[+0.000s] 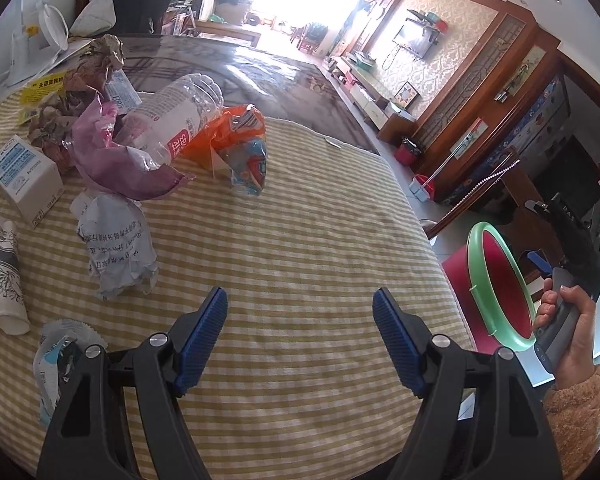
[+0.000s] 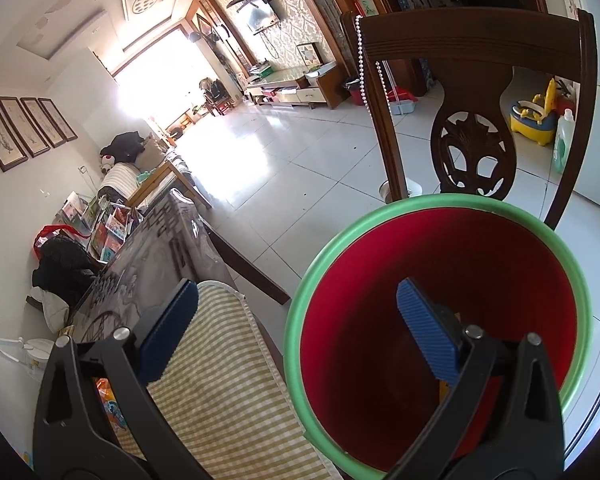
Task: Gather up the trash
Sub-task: 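Move the left tool back over the trash on the table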
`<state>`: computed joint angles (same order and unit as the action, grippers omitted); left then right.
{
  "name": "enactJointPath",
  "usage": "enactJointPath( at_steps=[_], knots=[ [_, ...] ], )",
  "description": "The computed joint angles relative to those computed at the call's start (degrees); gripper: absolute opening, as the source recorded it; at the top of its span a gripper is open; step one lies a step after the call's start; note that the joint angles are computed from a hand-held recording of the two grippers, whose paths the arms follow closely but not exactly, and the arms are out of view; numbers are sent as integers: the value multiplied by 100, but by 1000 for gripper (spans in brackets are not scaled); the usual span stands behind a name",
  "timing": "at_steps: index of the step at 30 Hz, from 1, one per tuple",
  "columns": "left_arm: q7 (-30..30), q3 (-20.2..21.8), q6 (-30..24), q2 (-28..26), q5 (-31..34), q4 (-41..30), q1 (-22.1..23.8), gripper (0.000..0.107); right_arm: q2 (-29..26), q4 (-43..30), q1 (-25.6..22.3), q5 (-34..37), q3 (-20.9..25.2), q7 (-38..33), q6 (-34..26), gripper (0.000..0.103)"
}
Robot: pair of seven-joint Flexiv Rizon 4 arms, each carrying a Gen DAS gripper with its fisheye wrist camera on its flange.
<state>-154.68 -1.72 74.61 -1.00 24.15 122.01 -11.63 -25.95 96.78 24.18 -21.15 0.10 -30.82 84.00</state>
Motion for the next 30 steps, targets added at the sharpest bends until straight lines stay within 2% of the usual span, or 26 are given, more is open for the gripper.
enactJointPath(
  at_steps=[9, 14, 16, 19, 22, 25, 27, 30],
  knots=[
    [23, 13, 30, 67, -115, 118, 17, 72, -15, -29, 19, -7, 3, 12, -88, 98],
    [-269, -107, -557, 720, 239, 375, 142, 73, -76, -144, -17, 67, 161, -87, -156, 98],
    [-414, -205, -908, 1049, 314, 555, 276, 73, -137, -264, -81, 137, 349, -282, -225, 98],
    [-512, -273, -1069, 1399, 154, 928, 458, 73, -204, -420, -71, 226, 534, -539, -329, 98],
    [-484, -375, -1165, 1516, 67, 1106, 662, 73, -278, -588, -19, 339, 728, -793, -443, 98],
    [-339, -599, -1625, 1493, 156, 900, 777, 73, -398, -844, 18, 477, 1015, -1237, -675, 98],
    [-412, -633, -1614, 1575, 241, 930, 778, 73, -467, -983, 129, 511, 1063, -1456, -803, 98],
    [-744, -718, -1541, 1996, 537, 1065, 889, 73, -629, -1288, 313, 549, 1203, -1874, -1032, 98]
  ],
)
